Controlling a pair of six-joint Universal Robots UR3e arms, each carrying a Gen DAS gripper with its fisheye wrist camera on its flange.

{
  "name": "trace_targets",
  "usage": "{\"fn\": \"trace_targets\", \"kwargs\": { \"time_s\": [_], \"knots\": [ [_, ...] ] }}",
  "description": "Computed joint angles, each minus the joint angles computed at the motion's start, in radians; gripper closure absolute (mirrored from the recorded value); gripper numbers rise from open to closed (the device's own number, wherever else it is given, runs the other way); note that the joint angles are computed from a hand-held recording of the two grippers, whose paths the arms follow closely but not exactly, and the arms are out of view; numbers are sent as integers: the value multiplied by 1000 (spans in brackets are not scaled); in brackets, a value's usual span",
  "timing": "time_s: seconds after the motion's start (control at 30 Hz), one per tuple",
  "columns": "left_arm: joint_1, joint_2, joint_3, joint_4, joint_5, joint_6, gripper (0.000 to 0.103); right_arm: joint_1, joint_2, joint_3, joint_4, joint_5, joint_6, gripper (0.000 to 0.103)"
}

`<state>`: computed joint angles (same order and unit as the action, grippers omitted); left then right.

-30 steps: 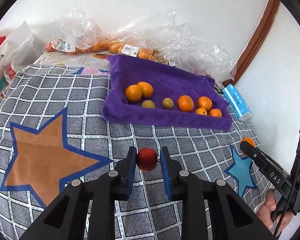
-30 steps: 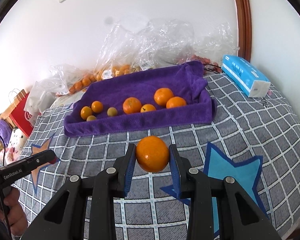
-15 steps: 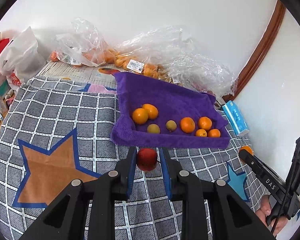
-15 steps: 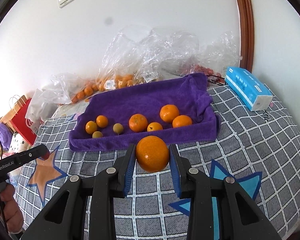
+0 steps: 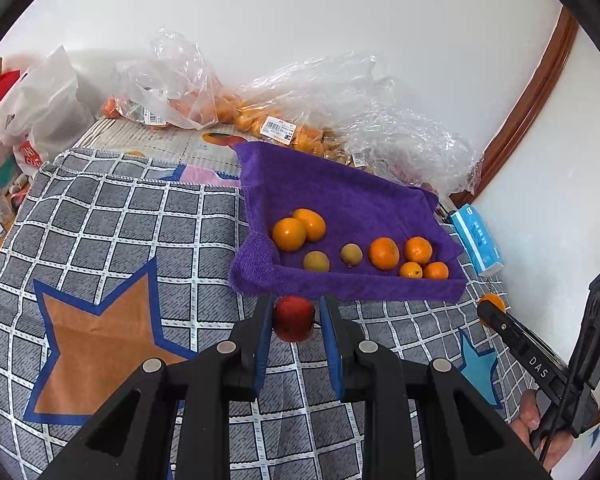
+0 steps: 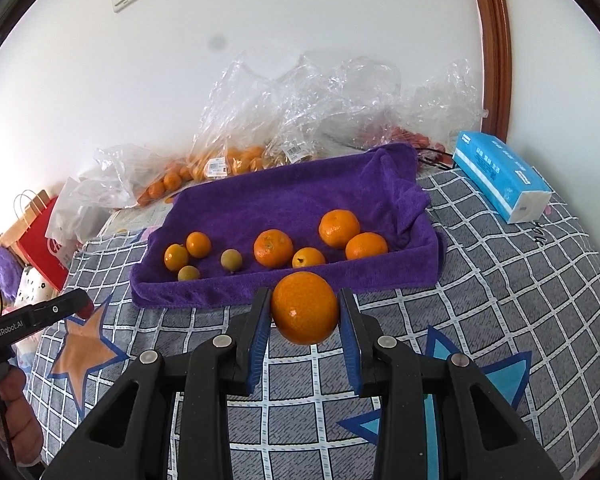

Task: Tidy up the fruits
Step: 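Carry the orange and red fruit over the purple towel, then lower both fruits onto the purple towel and open both tools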

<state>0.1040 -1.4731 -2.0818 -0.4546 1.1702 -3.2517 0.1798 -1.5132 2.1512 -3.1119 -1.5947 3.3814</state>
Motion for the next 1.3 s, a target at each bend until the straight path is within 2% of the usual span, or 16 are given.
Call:
{"fn": "trace_targets", "kwargs": {
  "time_s": [0.53, 1.3],
  "knots": [
    [-31, -88, 107, 0, -4, -6, 80, -3, 50, -108, 6, -18, 0, 70],
    [-105, -358, 445, -50, 41, -22, 80, -73, 206, -326, 43, 2, -70, 70]
  ]
}}
